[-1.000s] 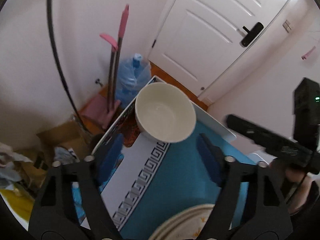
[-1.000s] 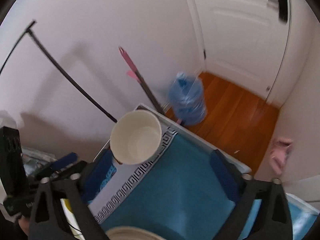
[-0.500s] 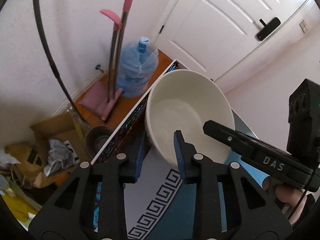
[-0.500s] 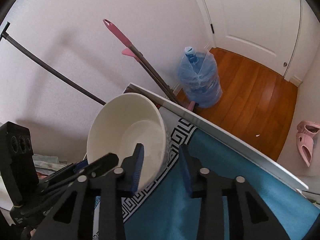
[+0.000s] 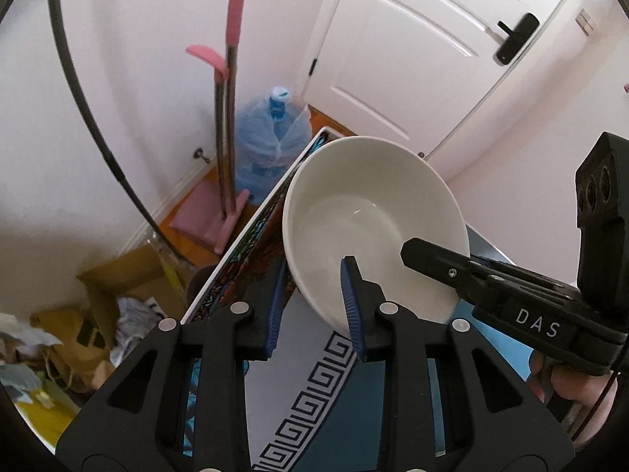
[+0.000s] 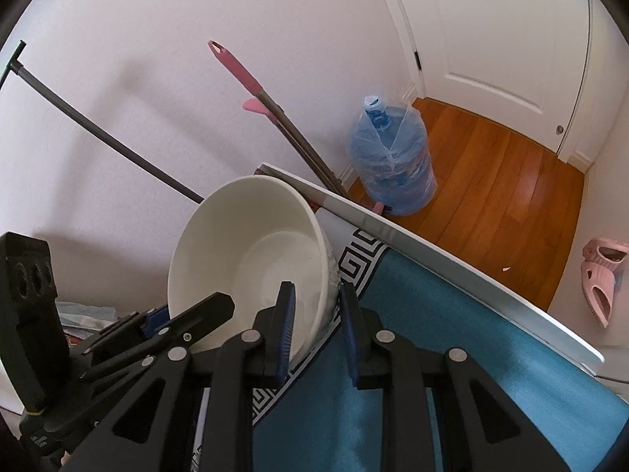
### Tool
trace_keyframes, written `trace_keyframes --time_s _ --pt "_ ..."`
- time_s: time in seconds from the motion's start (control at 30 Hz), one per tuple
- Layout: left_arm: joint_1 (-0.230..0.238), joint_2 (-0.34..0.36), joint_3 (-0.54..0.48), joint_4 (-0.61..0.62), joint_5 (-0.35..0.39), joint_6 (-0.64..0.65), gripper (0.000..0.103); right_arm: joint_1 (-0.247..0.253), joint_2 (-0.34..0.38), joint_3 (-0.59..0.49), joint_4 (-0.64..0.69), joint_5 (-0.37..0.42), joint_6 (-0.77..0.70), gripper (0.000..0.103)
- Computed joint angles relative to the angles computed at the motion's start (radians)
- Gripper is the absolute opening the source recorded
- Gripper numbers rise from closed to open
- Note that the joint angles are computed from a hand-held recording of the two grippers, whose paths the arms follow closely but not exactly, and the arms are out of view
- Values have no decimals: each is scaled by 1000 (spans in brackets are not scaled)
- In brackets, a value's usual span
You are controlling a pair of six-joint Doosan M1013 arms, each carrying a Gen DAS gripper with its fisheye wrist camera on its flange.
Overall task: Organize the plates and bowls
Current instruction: 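Carry the white bowl and lower it into the cream bowl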
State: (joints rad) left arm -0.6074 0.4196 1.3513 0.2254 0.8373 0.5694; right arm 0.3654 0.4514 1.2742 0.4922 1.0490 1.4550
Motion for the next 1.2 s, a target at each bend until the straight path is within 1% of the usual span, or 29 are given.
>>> trace_keyframes --time_s 0.27,0.43,0.6,0.73,0.83,1.0,1.1,1.2 --pt "-35 -34 -16 41 1 46 25 -8 -68 40 -27 -46 36 21" --pt "-70 -61 -31 43 -1 75 25 -15 -141 84 -68 -80 84 21" --pt "-127 -86 -51 67 14 80 25 -31 -238 154 -96 -115 126 21" --pt "-199 -98 -70 118 37 55 25 -53 -331 226 -121 -129 150 21" --pt "-260 -101 -85 152 58 16 25 -83 -412 294 -120 -132 154 21" --pt "-357 -92 -107 194 85 -63 25 -142 -523 381 -118 -102 125 21" --pt "-418 -79 -124 216 101 -113 25 -189 -597 437 -115 -71 99 21" --pt "-462 -61 -147 212 110 -129 25 -231 -653 478 -118 -40 79 21"
